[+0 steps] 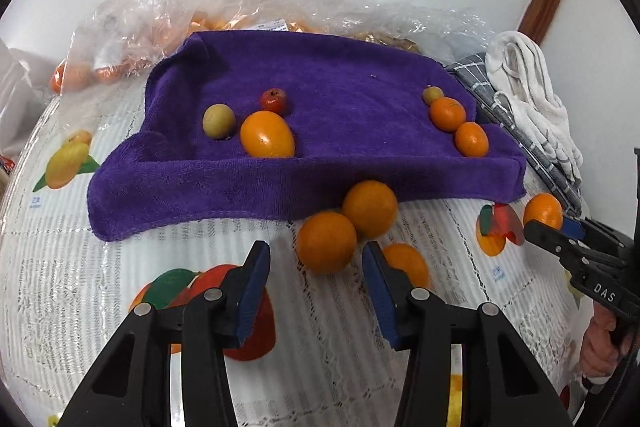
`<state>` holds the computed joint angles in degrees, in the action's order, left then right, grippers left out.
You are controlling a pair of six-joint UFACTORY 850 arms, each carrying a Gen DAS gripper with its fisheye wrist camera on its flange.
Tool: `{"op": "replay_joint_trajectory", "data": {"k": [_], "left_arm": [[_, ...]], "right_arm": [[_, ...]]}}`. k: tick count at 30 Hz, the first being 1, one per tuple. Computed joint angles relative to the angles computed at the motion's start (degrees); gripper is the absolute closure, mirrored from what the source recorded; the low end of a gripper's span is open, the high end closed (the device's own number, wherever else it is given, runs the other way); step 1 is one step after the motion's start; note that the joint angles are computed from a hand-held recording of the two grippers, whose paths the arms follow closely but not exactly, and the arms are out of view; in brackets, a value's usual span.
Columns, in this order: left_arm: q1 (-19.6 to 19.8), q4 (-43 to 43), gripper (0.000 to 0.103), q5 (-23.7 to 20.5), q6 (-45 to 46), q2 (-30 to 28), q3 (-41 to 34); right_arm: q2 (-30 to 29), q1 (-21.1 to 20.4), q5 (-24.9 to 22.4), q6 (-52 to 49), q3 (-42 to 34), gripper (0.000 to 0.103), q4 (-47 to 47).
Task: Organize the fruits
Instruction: 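Grasp the large orange with the right tool while the left tool grasps a mandarin, then carry the large orange with the right tool while the left tool carries the mandarin over the towel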
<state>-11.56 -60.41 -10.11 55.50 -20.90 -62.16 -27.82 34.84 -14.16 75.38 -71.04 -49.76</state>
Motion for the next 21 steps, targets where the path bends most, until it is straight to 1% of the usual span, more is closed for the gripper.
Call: {"op": "replay_joint_trajectory", "data": {"k": [1,2,3,4,6,9,13,17,21], "left_arm": [[0.1,-0.8,0.061,-0.4,0.3,-0.3,-0.2],[0.3,-2.0,0.069,-1.1,1.1,-0.5,-0.4],[0.5,-4.6,0.073,-2.2,3.8,-0.7,-0.5],[0.7,-6.6,0.073,-2.8,5.6,-0.7,-0.5],[0.7,-9.3,0.073,-2.2,8.4,-0.4,-0.1],[1.0,-8.5,0.073,-1.5,7.4,0.3,0.4],[2.4,-13.9,0.073,-2.2,11.9,2.4,1.8],[3.0,-11.8,0.073,-1.6,9.3,3.9,2.5],[3.4,-12.0,0.073,-1.0,9.1,5.5,3.5]], "right_arm": [[-0.1,-0.1,-0.1,-0.4,-0.1,0.062,0.5],[-0.2,-0.3,-0.1,-0.9,-0.2,0.062,1.1],[-0.4,-0.4,0.0,-1.4,-0.4,0.062,1.7],[-0.5,-0.4,0.0,-1.7,-0.5,0.062,2.2],[-0.6,-0.4,-0.1,-1.7,-0.8,0.062,2.4],[-0.7,-0.2,-0.4,-2.1,-1.1,0.062,2.7],[-0.4,0.3,-0.8,-1.4,-1.5,0.062,1.5],[-0.1,0.7,-1.1,-0.4,-1.6,0.062,0.6],[0.3,1.2,-1.9,0.6,-1.7,0.062,0.0]]}}
